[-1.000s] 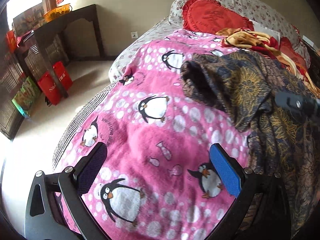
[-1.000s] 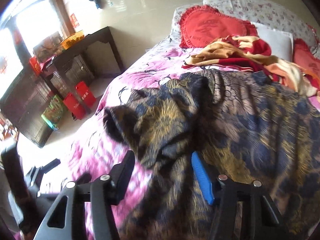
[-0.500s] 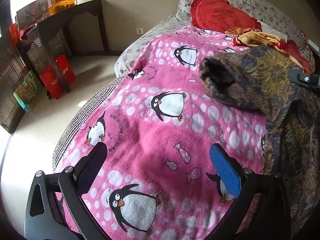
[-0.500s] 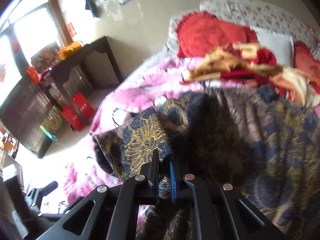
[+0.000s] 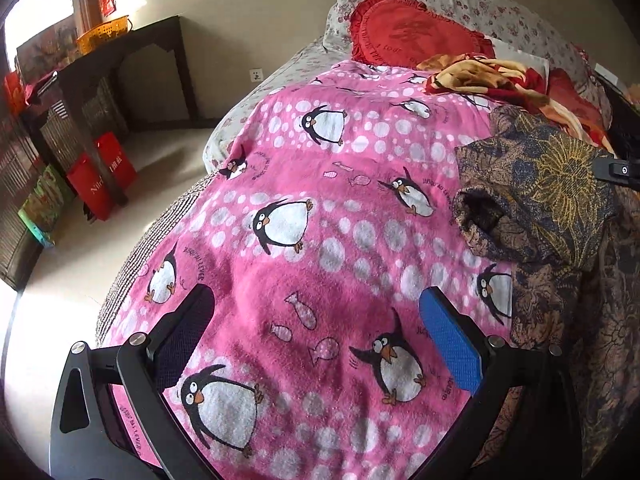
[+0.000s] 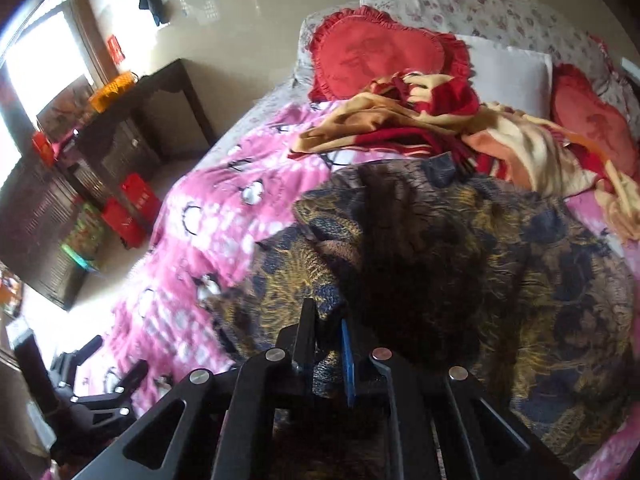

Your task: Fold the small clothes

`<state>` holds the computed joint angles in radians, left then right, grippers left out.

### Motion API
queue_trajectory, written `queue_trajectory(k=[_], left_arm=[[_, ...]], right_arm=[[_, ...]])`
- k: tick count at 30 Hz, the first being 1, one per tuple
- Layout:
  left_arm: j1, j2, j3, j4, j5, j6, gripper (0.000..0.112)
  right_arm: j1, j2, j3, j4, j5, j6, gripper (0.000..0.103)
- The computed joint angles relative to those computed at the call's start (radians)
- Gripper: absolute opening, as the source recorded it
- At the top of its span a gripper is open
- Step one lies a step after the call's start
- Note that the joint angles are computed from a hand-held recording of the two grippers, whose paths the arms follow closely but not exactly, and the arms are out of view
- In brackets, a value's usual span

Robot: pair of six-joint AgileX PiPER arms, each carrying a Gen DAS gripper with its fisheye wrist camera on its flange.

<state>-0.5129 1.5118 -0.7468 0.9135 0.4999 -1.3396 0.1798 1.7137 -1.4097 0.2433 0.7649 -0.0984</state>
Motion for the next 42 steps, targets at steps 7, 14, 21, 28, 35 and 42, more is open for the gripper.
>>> queue_trajectory(k=[7,14,21,28,35,42], left_arm=[[0.055,0.016,0.016,-0.032,-0.057,0.010,0.103],[0.047,0.029,0.024,-0.018,-0.059,-0.010,0.103],[0.020,0.026,0.027,0.000,-0.048,-0.026,0.103],[-0.007,0.003,0.016,-0.103,-0.117,0.033,0.103],[-0.194,0.055,-0.041,-0.035,-0.078,-0.027,0.103],[-0.280,0.182,-0.157,-0.041,0.005,0.002,0.103]], right_arm=[[0.015,-0.098,0.069,-0.165,-0.096,0.076,0.054],[-0.038,-0.024,0.070,-0.040,-0.113,-0.053,0.053],[-0.035,-0.014,0.092,0.035,-0.128,-0.125,0.007],[-0.062,-0.118,-0.072,0.119,-0.017,-0.206,0.007],[-0.154,-0.145,-0.248,-0.070,0.048,-0.065,0.007],[-0.362,-0.138,-0.351,-0.216,0.116,-0.015,0.007]])
